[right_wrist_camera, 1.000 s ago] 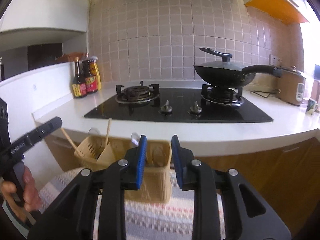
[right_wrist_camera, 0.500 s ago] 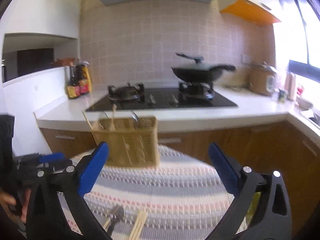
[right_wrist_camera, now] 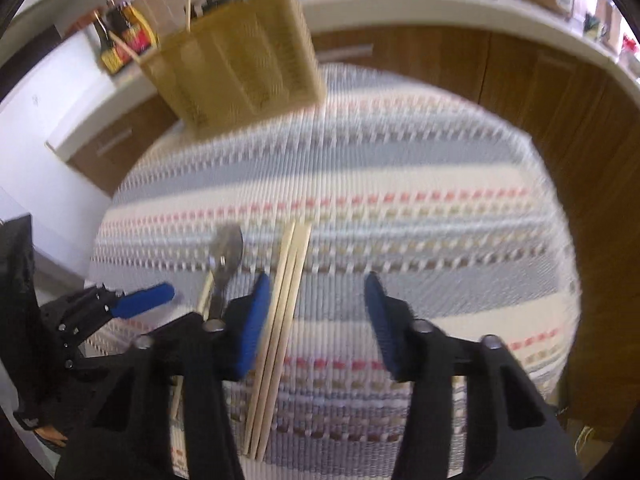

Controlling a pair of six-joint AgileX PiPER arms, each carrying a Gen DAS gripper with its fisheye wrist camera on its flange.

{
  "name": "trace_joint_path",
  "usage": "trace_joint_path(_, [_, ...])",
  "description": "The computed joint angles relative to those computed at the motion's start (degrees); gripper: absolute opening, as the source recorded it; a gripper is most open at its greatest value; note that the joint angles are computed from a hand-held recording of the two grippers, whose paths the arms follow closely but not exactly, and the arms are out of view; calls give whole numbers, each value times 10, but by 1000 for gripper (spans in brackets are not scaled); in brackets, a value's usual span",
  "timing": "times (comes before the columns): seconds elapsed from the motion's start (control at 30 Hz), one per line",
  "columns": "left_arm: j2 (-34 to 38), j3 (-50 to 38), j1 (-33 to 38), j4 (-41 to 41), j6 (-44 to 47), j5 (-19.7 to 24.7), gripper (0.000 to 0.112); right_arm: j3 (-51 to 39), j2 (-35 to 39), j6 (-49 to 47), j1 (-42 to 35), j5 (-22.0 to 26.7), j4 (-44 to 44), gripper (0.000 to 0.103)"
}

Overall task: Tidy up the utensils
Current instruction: 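Move both open tools back down to the remaining utensils on the cloth, then grasp a wooden chopstick with the left tool while the right tool grasps another chopstick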

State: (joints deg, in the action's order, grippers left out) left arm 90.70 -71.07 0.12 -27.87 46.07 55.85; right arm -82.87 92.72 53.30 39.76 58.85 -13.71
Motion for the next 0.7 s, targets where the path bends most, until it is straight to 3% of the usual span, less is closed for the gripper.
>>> trace_joint_path(0.13, [2,7,-5,10,-2,-12,30,7,12,-18,-3,-10,28,36])
trace_joint_path(0.4, [22,-12,-6,36,-11,2,30,-6,39,-36,-3,-9,42,33])
trace_joint_path(0.7, [36,-44,-85,154,-72,-9,27,-14,51,-31,2,8,27,33])
